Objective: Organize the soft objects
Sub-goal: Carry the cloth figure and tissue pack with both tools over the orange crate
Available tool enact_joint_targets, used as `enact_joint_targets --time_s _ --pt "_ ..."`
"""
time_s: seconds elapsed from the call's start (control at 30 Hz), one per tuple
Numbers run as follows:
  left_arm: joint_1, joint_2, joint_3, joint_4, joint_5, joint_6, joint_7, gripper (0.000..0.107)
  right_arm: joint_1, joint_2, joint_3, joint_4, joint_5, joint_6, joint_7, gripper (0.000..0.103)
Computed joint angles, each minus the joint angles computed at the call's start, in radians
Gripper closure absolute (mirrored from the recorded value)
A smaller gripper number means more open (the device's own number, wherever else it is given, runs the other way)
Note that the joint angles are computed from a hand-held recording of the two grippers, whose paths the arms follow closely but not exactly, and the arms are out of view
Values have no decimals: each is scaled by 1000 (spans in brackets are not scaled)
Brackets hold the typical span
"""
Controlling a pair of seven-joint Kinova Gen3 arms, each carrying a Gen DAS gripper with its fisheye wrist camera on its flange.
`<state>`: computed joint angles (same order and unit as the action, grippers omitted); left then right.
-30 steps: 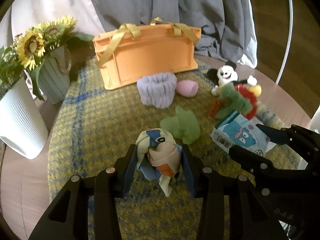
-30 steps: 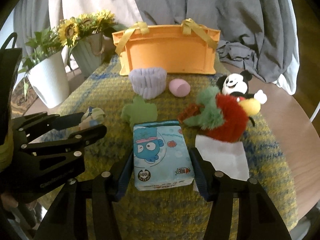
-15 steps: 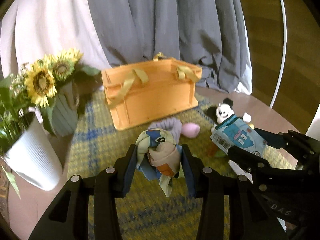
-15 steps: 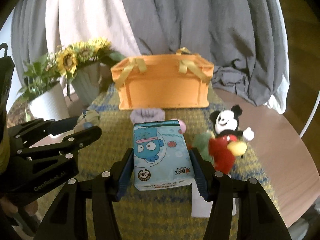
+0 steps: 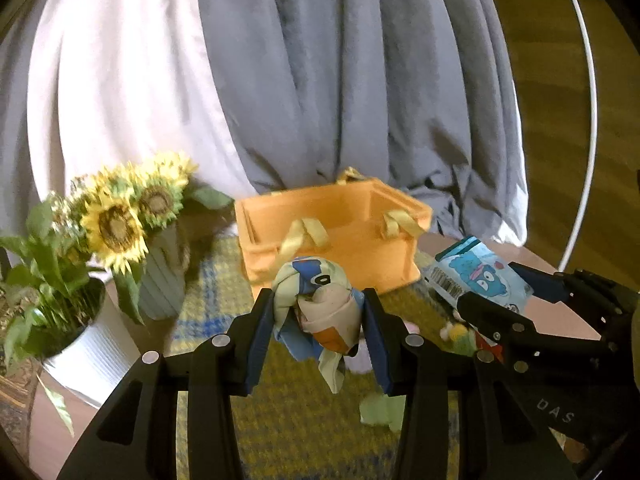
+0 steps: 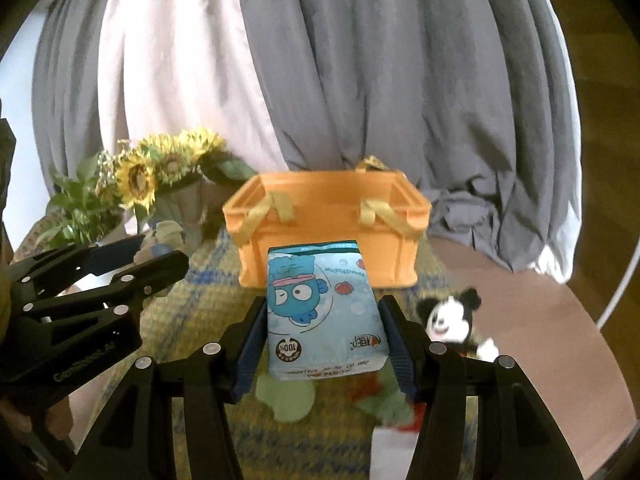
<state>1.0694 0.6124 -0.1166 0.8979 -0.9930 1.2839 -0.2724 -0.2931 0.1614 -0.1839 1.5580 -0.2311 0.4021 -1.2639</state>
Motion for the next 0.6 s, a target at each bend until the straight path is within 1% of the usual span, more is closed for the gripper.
enact_joint_targets --time_s 0.13,0.33,0.5,0.57,0.6 --pt "-1 33 -24 -69 -17 27 -5 65 51 37 -39 -58 -81 4 95 47" --pt "-5 66 -64 -133 -43 35 -36 65 102 84 -82 -123 -172 -17 201 47" --pt "-18 85 -94 -172 -63 18 -65 65 126 123 -114 -174 -209 -46 254 49" --pt "-31 94 -102 -187 -63 8 -75 65 110 140 -102 -200 -196 -49 240 51" --pt "-44 100 -101 -203 -53 8 -93 65 88 148 -82 -209 -172 -56 219 52"
